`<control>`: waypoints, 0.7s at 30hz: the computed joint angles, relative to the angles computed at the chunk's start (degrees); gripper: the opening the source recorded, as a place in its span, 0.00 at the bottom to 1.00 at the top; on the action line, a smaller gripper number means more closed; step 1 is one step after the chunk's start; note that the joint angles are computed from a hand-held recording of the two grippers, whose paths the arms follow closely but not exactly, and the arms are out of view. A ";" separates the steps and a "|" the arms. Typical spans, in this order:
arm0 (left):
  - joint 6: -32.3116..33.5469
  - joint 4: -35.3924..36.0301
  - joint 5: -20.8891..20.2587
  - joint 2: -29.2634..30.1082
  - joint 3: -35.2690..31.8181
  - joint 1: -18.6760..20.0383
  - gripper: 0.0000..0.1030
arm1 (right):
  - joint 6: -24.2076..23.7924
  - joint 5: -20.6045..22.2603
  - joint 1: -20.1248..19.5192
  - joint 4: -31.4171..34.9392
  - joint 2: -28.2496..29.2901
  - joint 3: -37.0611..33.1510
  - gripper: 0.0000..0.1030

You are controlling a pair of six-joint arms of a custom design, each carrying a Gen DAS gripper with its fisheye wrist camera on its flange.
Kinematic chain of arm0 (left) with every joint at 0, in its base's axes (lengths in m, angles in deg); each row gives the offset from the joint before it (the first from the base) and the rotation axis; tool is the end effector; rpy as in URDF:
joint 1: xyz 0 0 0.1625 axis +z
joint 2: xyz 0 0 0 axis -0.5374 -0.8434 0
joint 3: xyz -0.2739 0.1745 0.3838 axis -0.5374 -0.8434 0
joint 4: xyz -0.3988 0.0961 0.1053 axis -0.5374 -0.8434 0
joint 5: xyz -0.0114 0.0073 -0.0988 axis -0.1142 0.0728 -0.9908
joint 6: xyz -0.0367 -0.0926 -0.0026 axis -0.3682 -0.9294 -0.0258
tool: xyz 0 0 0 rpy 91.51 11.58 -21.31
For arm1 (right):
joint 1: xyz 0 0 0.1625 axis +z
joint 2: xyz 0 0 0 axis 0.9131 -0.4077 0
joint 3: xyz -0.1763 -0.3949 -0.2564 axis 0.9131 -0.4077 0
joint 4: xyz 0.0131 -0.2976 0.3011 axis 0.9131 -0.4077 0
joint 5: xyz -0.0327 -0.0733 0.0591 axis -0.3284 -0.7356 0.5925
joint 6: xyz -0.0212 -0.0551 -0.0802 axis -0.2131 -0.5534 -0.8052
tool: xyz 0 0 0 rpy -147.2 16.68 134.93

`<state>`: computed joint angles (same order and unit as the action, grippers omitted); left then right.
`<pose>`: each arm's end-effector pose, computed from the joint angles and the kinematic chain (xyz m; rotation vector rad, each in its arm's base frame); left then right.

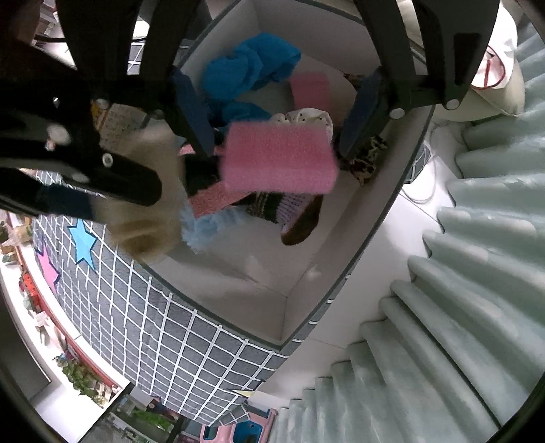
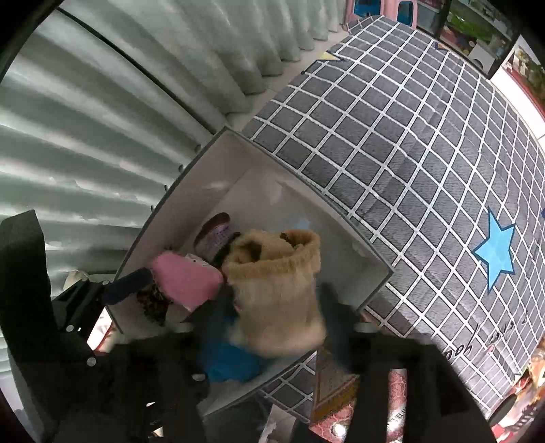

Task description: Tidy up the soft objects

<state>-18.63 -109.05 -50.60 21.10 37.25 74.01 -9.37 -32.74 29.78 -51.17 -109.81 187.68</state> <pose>-0.4596 -0.6480 0.0018 0.7119 2.3218 0.1999 0.1373 -0.5466 0.3916 -0.3223 -2.6027 0.3606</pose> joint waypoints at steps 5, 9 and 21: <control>2.05 -1.09 6.29 -2.04 3.21 -1.79 0.80 | 0.72 -0.69 0.83 1.28 -1.23 0.35 0.78; 2.70 -3.82 9.91 -4.92 6.31 -3.18 0.80 | 1.12 -2.58 2.67 0.54 -2.42 1.25 0.89; 4.80 -1.84 2.52 -8.92 7.87 -3.53 0.81 | 3.12 -9.90 10.26 2.22 -4.01 3.42 1.00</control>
<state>-13.83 -110.89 -48.09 12.18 45.12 70.48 -6.25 -42.64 40.04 -48.95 -113.83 191.10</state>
